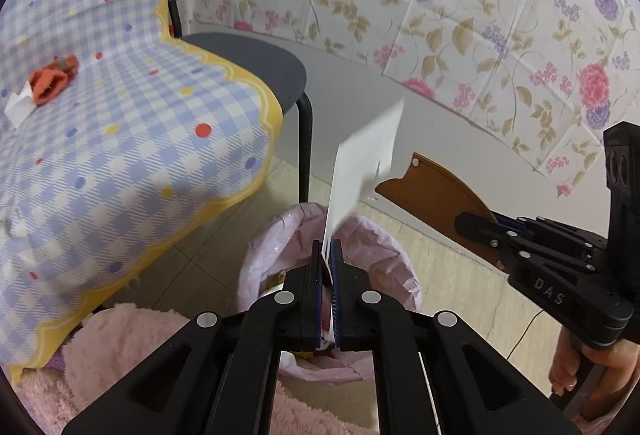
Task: Collect trash
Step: 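Open both tools to drop the paper and leather into the bin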
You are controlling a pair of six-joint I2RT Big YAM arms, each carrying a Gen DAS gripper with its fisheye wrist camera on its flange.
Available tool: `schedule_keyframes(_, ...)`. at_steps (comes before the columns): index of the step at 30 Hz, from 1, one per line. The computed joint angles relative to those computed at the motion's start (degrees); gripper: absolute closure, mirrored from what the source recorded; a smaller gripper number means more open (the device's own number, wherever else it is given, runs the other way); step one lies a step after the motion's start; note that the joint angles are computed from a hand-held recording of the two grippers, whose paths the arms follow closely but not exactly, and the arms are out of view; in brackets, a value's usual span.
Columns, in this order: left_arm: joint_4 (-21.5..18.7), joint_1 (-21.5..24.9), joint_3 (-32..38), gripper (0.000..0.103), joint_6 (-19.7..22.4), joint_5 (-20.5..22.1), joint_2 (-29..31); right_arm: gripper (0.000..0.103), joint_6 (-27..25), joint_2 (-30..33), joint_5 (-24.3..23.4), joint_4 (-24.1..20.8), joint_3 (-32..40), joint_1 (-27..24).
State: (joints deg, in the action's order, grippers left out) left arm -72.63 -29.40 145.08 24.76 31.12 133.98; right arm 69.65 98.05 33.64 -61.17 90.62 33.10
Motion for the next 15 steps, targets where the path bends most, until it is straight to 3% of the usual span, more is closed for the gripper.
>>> schedule_keyframes(1,-0.6,-0.03,0.96,0.086,-0.05,-0.26,0.62,0.093,-0.43,0.3,-0.63,0.69,-0.29,-0.41)
schedule_keyframes(2,-0.16,-0.05,1.04,0.072,-0.58,-0.96,0.8,0.093,-0.93,0.67,-1.39,1.29,-0.57,-0.82)
schedule_keyframes(4,0.99,0.19,0.19,0.057,-1.15,-1.44,0.39,0.084,-0.41,1.42,-2.7,1.35,-0.86,-1.32)
schedule_keyframes(7,1.69,0.71,0.45,0.054,-1.68,-1.78,0.04,0.068,0.58,1.45,-3.23,0.71,-1.27,-1.46)
schedule_keyframes(11,4.14,1.66,0.19,0.053,-3.13,-2.98,-1.01,0.067,2.1,0.09,-0.72,-2.27,-0.9,-1.14)
schedule_keyframes(15,6.23,2.53,-0.61,0.053,-4.06,-3.15,-2.28,0.067,2.67,-2.63,2.51,-1.99,-1.41,-0.56)
